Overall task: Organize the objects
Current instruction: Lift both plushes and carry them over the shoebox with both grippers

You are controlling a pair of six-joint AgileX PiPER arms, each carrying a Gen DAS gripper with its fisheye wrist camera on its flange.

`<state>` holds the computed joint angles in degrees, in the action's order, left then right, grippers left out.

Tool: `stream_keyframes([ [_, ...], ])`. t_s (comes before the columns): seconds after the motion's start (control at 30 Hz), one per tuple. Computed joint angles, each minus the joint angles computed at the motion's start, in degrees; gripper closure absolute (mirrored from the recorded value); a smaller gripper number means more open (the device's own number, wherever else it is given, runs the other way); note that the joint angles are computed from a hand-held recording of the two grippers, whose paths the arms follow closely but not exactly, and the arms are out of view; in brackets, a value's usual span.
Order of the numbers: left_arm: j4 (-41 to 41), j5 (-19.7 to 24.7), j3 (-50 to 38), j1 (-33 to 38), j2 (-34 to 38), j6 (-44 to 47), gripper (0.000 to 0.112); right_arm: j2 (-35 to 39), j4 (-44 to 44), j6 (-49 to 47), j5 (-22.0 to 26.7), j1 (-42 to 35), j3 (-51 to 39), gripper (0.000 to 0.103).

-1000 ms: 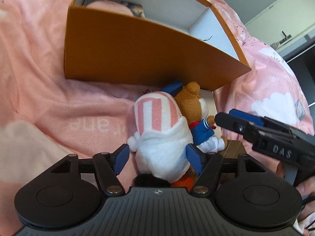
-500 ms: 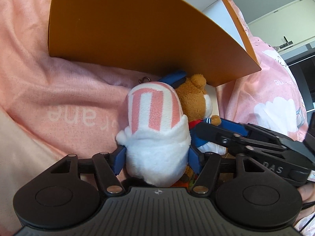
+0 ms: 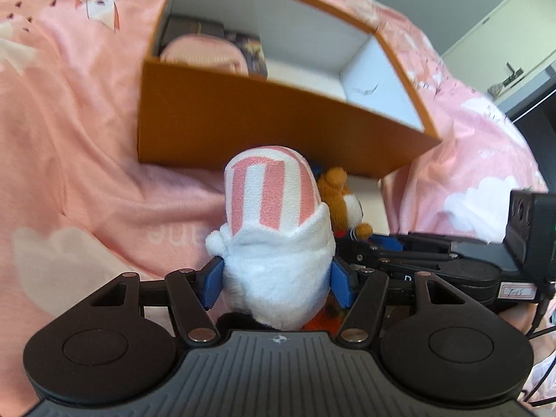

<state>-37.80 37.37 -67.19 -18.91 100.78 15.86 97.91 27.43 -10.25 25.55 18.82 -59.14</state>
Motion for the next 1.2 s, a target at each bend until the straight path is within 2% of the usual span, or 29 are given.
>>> stream_keyframes([
  [0.13,-1.14,0.0,-0.3,0.21,-2.1,0.56,0.042,-3.4,5.66,-3.49,-0.44,-1.61,2.13,0.066],
  [0.27,-1.66,1.73,-1.55,1.56,-4.24,1.31,0.042,-8.03,6.6,-4.39,-0.29,-2.48,3.27,0.066],
  [0.4,-2.86,3.46,-4.47,2.07,-5.04,2.04,0.042,-11.67,15.86,-11.8,2.89,-5.46,3.3,0.066],
  [0.53,-2.5,6.72,-9.64,2.95,-4.99,2.09,0.042,-13.95,23.9,-17.65,6.71,-8.78,1.76,0.066],
  [0.7,-0.31,10.46,-19.29,3.57,-2.49,0.87,0.042,-15.08,27.14,-19.79,7.91,-11.04,-3.33,0.066],
  [0.9,2.16,14.13,-34.88,3.09,6.71,-2.43,0.041,-10.85,23.52,-17.11,4.5,-11.04,-11.85,0.066],
  [1.03,7.32,18.04,-46.52,1.59,15.89,-8.99,0.042,-6.92,17.97,-11.75,2.27,-10.96,-15.81,0.066],
  [1.2,16.71,19.65,-54.13,-2.36,24.05,-15.83,0.042,-0.89,11.4,-5.34,1.5,-11.09,-19.89,0.066],
])
